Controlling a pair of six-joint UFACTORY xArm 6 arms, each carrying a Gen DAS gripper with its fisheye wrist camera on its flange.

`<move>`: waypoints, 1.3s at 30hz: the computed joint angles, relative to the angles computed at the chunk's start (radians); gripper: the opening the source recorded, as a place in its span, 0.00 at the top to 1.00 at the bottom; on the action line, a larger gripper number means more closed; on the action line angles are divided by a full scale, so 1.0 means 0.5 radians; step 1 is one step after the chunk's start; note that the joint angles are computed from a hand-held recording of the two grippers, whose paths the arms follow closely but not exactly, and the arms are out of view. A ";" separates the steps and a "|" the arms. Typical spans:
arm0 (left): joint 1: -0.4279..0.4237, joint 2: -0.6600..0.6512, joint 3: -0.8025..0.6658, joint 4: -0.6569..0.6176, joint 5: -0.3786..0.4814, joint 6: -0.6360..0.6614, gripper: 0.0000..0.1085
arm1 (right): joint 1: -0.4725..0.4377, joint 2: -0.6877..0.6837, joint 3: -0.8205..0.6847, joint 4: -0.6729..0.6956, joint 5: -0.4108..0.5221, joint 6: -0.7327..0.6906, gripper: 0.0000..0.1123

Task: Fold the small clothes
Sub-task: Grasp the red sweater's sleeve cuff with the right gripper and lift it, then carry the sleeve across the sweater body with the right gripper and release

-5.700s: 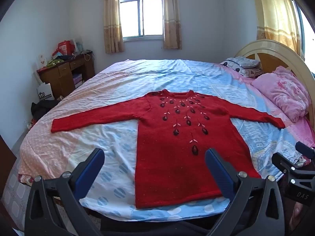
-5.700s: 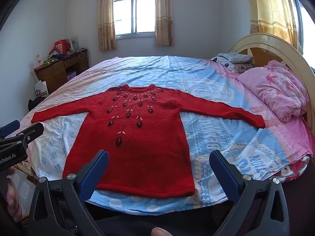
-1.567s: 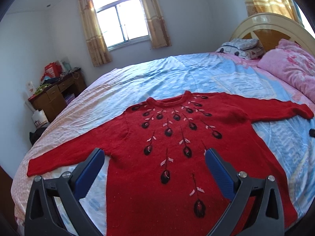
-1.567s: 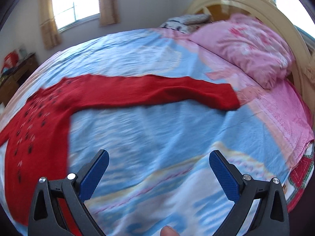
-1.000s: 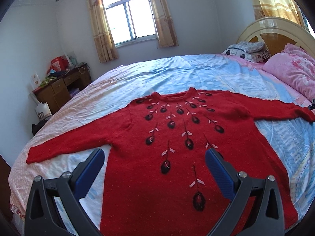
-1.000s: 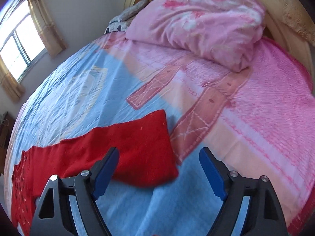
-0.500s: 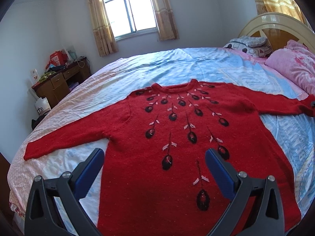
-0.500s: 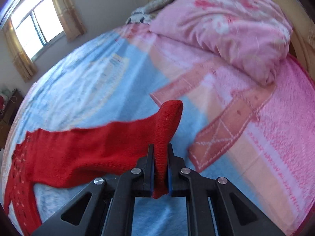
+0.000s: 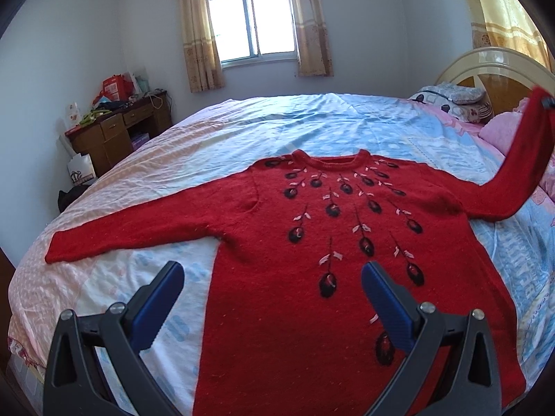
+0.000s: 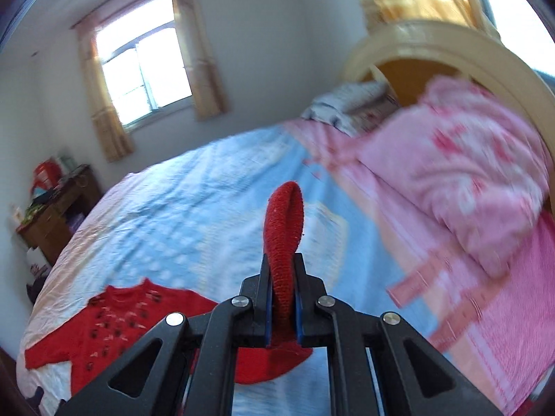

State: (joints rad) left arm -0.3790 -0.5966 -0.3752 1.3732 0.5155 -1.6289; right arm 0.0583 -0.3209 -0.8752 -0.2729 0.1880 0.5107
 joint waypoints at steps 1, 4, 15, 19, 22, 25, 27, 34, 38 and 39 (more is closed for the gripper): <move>0.014 -0.011 0.008 0.004 -0.007 0.000 0.05 | 0.045 0.007 -0.039 -0.084 0.020 0.061 0.92; 0.047 -0.058 0.037 0.046 -0.001 -0.034 0.05 | 0.204 0.090 -0.192 -0.239 0.075 0.152 0.92; 0.218 -0.059 0.048 0.179 -0.056 -0.142 0.05 | 0.662 0.465 -0.673 -0.365 0.161 0.215 0.92; 0.289 -0.047 0.049 0.200 -0.088 -0.170 0.05 | 0.808 0.665 -0.841 -0.289 0.139 0.170 0.93; 0.329 -0.045 0.055 0.196 -0.097 -0.185 0.05 | 0.934 0.881 -0.997 -0.161 0.136 0.077 0.92; 0.375 -0.030 0.058 0.208 -0.087 -0.233 0.05 | 1.048 1.082 -1.111 -0.057 0.119 0.016 0.93; 0.413 -0.014 0.055 0.212 -0.100 -0.239 0.05 | 1.130 1.228 -1.204 0.048 0.124 -0.055 0.93; 0.393 0.056 0.040 0.194 0.074 -0.243 0.05 | 1.323 1.806 -1.579 0.033 0.138 -0.024 0.93; 0.449 0.094 0.031 0.177 0.025 -0.172 0.05 | 1.357 1.958 -1.626 0.363 0.144 -0.331 0.91; 0.505 0.098 0.035 0.170 -0.066 -0.156 0.05 | 1.355 1.957 -1.600 0.437 0.141 -0.396 0.82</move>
State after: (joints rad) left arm -0.1265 -0.5475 -0.3578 1.4584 0.4827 -1.7066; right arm 0.7360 0.6576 -1.6751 -0.0546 0.2586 0.3129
